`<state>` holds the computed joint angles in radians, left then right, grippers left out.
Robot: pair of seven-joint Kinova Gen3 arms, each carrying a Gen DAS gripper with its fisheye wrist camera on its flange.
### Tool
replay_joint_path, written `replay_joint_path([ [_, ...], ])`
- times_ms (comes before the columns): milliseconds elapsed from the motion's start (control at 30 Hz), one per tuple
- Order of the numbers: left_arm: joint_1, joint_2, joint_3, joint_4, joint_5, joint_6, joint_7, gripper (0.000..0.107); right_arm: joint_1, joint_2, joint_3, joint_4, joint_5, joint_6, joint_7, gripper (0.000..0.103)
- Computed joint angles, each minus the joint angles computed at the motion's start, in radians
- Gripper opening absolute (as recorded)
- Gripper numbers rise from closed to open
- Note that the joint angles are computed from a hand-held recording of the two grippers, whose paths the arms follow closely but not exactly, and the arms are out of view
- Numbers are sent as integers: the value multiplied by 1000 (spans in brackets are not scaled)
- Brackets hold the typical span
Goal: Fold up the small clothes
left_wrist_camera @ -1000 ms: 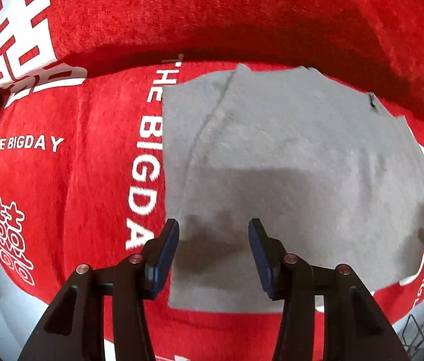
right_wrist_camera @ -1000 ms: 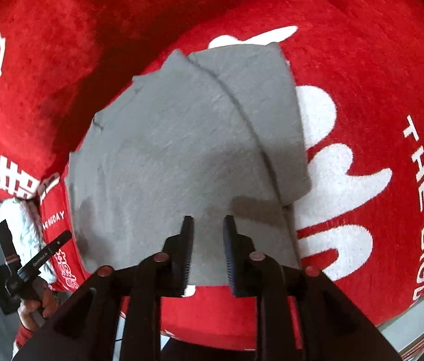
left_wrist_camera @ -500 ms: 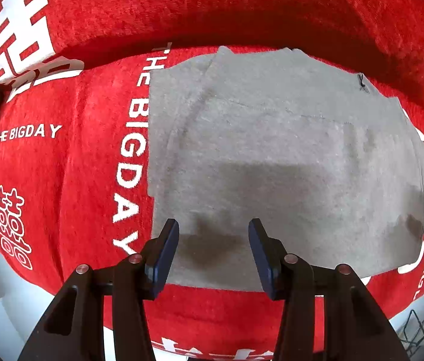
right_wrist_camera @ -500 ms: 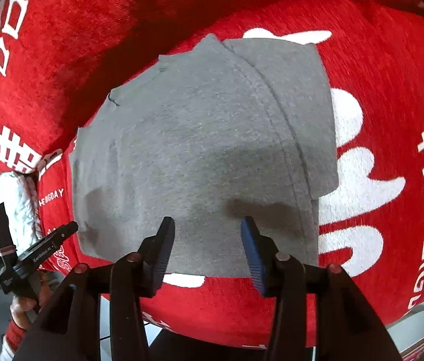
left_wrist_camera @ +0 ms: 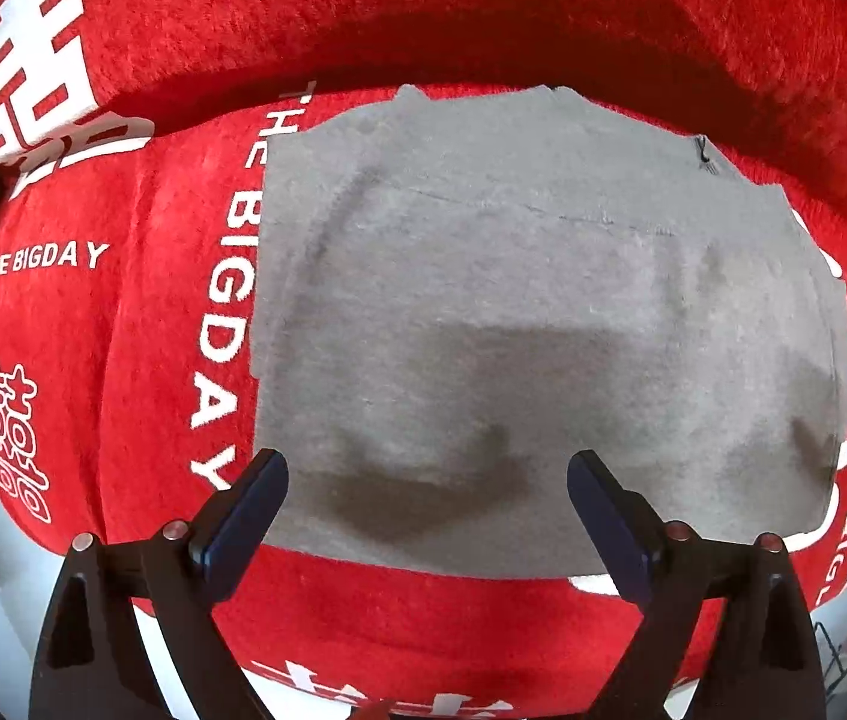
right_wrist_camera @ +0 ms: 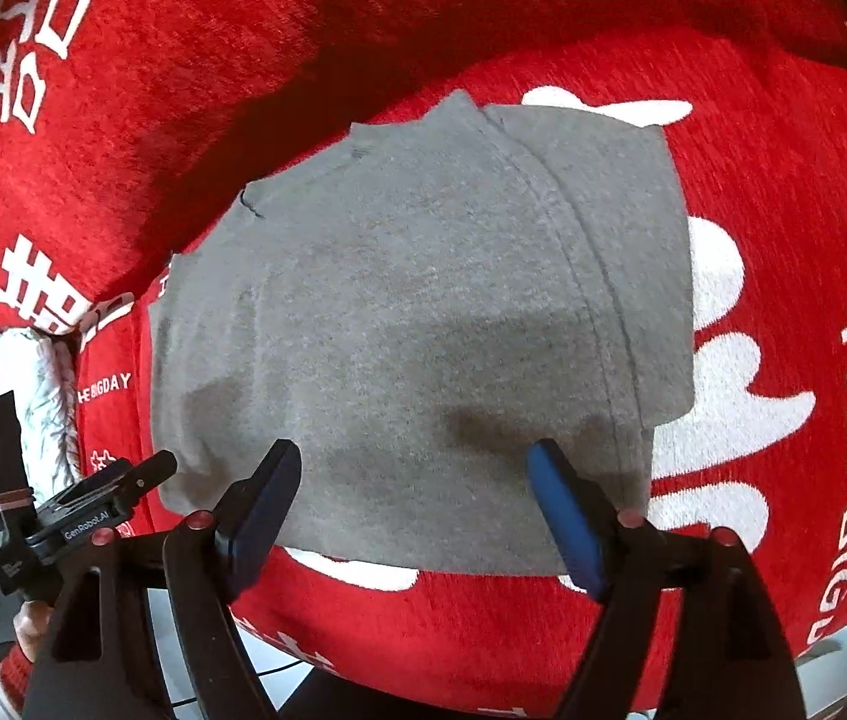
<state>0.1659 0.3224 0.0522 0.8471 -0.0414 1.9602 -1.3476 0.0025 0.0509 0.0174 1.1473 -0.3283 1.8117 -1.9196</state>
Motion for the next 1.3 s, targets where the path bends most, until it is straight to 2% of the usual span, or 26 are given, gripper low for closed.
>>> replay_joint_path([
  [300, 32, 2, 4, -4, -28, 19, -3, 95, 25, -13, 14, 57, -41, -8, 11, 82],
  [533, 27, -24, 5, 60, -25, -20, -15, 95, 7, -32, 3, 107, -34, -42, -27, 82],
  [633, -2, -35, 5, 98, 3, -38, -45, 95, -20, -44, -14, 124, -16, -71, -73, 82],
  [800, -76, -49, -3, 142, 54, -66, -142, 95, -86, -72, -56, 171, 5, -152, -220, 82],
  [967, -159, -58, -26, 163, 52, -82, -263, 95, -181, -84, -117, 225, -3, -251, -373, 82],
  [1100, -251, -60, -55, 152, 53, -96, -385, 95, -277, -36, -169, 212, -1, -359, -444, 82],
  [1233, -325, -67, -85, 160, 53, -143, -432, 95, -363, 63, -193, 143, 49, -452, -449, 81],
  [1300, -363, -60, -96, 160, 70, -158, -441, 95, -390, 134, -189, 88, 60, -488, -442, 64],
])
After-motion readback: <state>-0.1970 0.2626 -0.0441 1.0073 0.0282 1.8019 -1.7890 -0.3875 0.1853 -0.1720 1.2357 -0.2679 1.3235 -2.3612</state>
